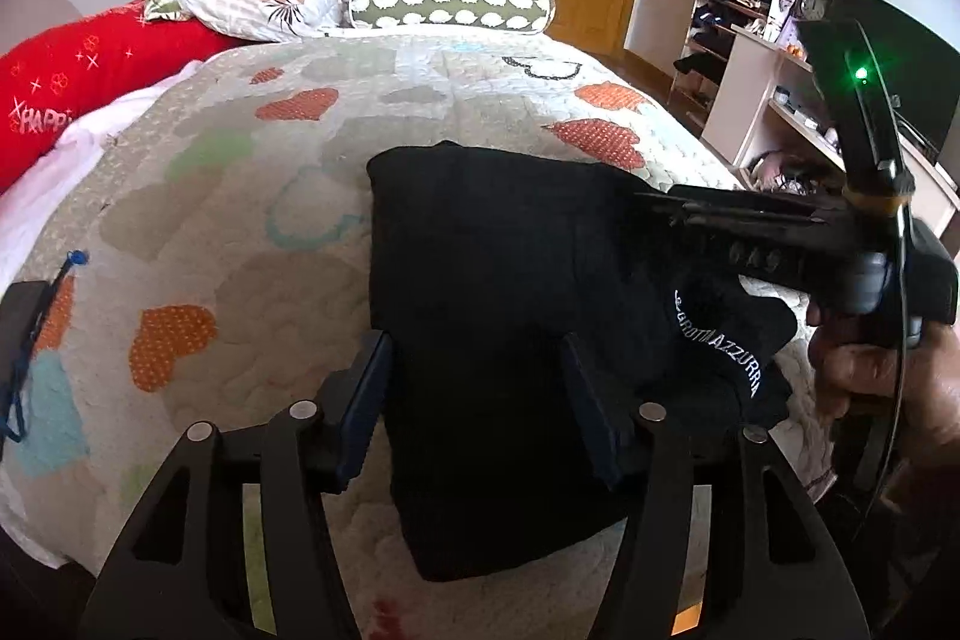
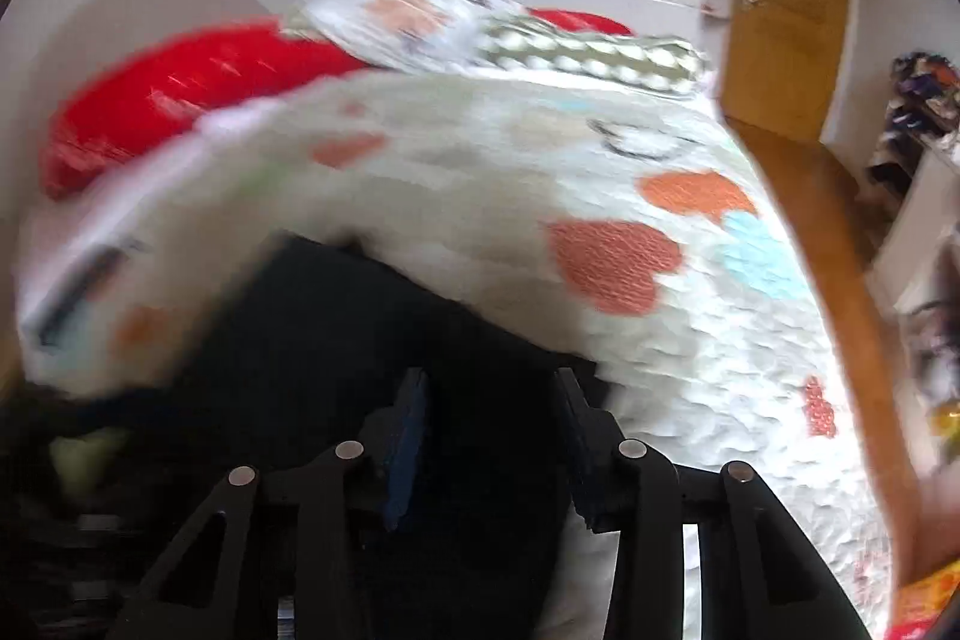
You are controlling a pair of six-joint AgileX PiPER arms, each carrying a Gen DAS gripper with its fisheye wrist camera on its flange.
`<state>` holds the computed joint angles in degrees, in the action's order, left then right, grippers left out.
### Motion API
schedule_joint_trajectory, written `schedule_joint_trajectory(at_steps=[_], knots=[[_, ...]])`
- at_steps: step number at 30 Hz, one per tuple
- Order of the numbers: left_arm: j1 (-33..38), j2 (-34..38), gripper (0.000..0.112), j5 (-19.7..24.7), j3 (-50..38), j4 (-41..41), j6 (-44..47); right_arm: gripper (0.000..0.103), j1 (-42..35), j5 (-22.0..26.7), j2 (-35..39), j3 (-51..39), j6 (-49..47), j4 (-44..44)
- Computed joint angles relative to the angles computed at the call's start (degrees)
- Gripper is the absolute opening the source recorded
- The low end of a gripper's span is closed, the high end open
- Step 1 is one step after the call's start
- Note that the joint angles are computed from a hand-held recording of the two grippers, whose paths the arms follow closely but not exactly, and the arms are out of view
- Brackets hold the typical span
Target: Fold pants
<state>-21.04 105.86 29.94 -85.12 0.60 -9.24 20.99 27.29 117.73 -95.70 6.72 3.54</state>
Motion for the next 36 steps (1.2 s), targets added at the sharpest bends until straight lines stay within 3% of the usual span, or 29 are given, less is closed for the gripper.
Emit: schedule_joint_trajectory(at_steps=[7, 15, 18, 21, 27, 33, 36], knots=[[0.5, 0.0, 0.062, 3.6, -2.2, -0.1, -1.5, 0.041, -4.1, 0.0, -7.7, 7.9, -12.0, 19.5], [-1.1, -1.9, 0.062, 2.9, 0.3, 4.8, -7.1, 0.042, 2.3, -3.4, -17.0, 19.8, -12.1, 15.4], [-1.1, -1.9, 0.062, 2.6, 0.9, 4.6, -7.7, 0.042, 4.8, -3.7, -16.0, 21.5, -3.5, 5.3], [-1.5, -2.0, 0.062, 2.3, 1.4, 5.4, -8.6, 0.043, 5.9, -7.4, -16.6, 25.8, 5.0, -4.2], [-1.9, -3.7, 0.062, 2.8, 1.9, 7.1, -10.2, 0.045, 3.0, -5.7, -19.5, 26.6, -3.3, 8.3], [-1.3, -5.3, 0.062, 3.0, 2.5, 6.9, -11.1, 0.047, 1.5, -7.3, -22.3, 28.1, -10.4, 18.2], [-1.0, -5.5, 0.062, 2.8, 2.7, 6.5, -11.2, 0.048, 1.8, -6.7, -21.4, 26.9, -10.0, 17.8]])
